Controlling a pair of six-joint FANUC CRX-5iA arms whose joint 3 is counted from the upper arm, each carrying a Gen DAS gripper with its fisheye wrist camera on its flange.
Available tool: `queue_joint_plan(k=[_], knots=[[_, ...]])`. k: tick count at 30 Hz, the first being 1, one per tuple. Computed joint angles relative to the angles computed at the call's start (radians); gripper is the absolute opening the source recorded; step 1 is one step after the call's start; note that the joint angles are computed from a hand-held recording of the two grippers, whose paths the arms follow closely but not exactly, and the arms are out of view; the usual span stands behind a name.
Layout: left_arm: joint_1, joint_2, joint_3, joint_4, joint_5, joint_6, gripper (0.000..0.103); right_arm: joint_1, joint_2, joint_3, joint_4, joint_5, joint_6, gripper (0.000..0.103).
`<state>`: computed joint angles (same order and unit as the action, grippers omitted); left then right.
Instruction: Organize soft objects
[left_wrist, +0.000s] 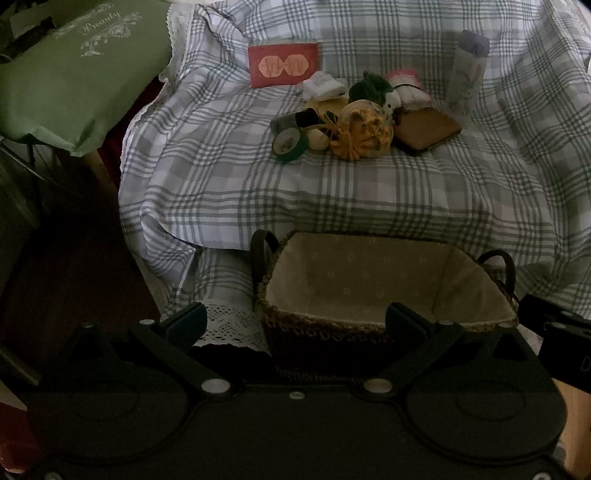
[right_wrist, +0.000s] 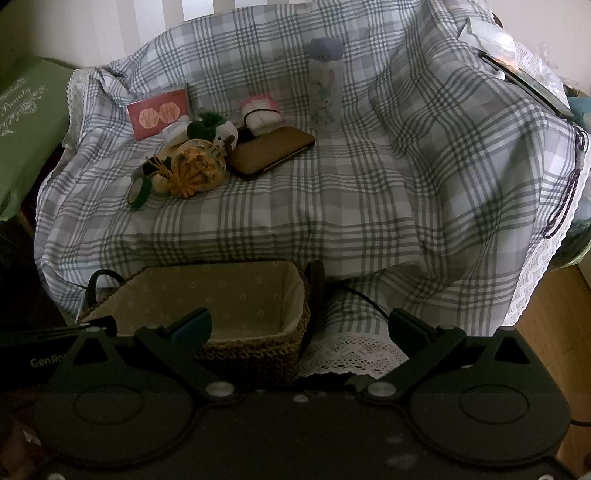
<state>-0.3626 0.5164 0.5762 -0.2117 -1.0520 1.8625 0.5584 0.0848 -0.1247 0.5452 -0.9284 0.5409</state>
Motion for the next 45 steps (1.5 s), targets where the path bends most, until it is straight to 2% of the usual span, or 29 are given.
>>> queue_joint_plan(k=[24, 28, 33, 36, 39, 45], knots=[[0.021, 0.074, 0.106, 0.051, -0.087, -0.020, 0.100, -0.019, 0.037, 0.041, -0.029, -0.002, 0.034, 0.102], [0.010, 0.078, 0.129, -0.014, -0.084, 0.025, 0.100, -0.027, 0.043, 0.039, 0.000, 0.030, 0.016, 0.102], [0.025, 0.094, 0.148, 0.001, -0.066, 0.034, 0.100, -0.041, 0.051, 0.019, 0.088, 0.094, -0.031, 0.102], [0.018, 0.131, 0.209, -0.032, -0.090, 0.029, 0.100, -0.055, 0.080, 0.046, 0.104, 0.106, -0.038, 0.102], [0.026, 0.173, 0.271, -0.021, -0.104, 0.005, 0.100, -0.075, 0.119, 0.096, 0.085, 0.107, -0.011, 0.100], [0.039, 0.297, 0.467, -0.022, -0.174, 0.002, 0.100, -0.113, 0.230, 0.241, 0.003, 0.093, 0.118, 0.094]])
